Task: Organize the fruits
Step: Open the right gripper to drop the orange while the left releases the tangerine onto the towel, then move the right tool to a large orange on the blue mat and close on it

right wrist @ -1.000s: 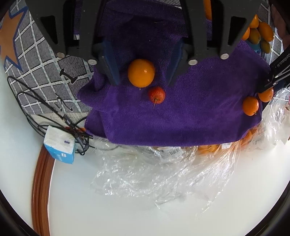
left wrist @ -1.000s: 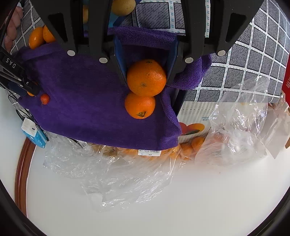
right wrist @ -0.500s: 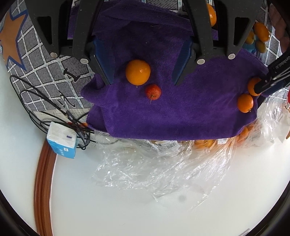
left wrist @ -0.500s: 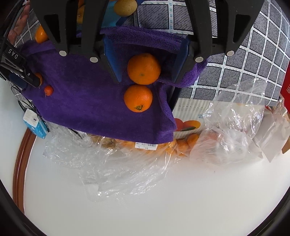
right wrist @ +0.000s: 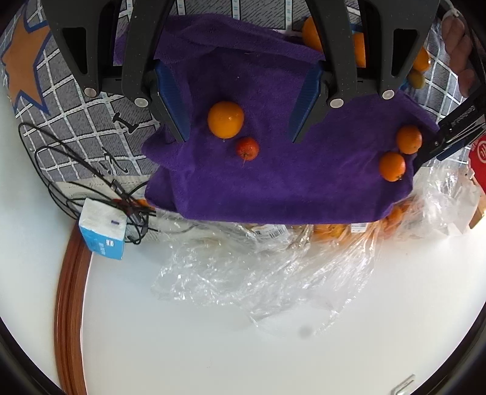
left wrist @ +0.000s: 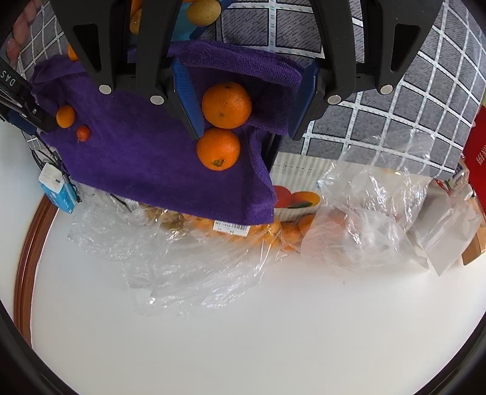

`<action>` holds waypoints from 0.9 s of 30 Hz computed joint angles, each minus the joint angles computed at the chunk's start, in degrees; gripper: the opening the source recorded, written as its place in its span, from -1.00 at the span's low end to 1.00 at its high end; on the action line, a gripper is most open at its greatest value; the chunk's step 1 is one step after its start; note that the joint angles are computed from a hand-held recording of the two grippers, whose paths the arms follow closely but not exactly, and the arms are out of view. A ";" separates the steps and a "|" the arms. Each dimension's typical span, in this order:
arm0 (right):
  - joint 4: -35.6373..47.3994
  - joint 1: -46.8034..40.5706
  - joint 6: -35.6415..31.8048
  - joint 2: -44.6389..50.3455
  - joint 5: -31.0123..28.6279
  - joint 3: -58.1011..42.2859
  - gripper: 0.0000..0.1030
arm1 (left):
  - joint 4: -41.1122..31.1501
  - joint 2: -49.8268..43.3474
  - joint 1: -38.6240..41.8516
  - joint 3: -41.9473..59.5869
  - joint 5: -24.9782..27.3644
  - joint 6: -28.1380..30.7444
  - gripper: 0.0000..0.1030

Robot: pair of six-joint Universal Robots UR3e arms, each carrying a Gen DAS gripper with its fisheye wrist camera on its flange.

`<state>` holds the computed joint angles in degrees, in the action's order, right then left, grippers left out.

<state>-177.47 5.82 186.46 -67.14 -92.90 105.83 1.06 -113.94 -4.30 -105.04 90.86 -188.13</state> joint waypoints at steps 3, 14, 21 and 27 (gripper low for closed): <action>1.51 0.84 -0.39 -3.34 -0.82 1.56 0.29 | -1.44 2.97 0.76 -0.66 -2.26 0.07 0.08; -0.27 2.14 4.02 -11.96 0.90 14.44 0.48 | -2.85 19.00 6.12 -18.22 -6.02 7.10 0.23; -1.16 5.24 4.36 -12.64 -1.58 18.30 0.48 | -2.55 23.35 12.58 -29.24 -9.48 10.46 0.23; -3.60 8.38 5.27 -11.86 -4.34 20.29 0.48 | 1.32 21.37 13.40 -33.09 -7.35 10.90 0.23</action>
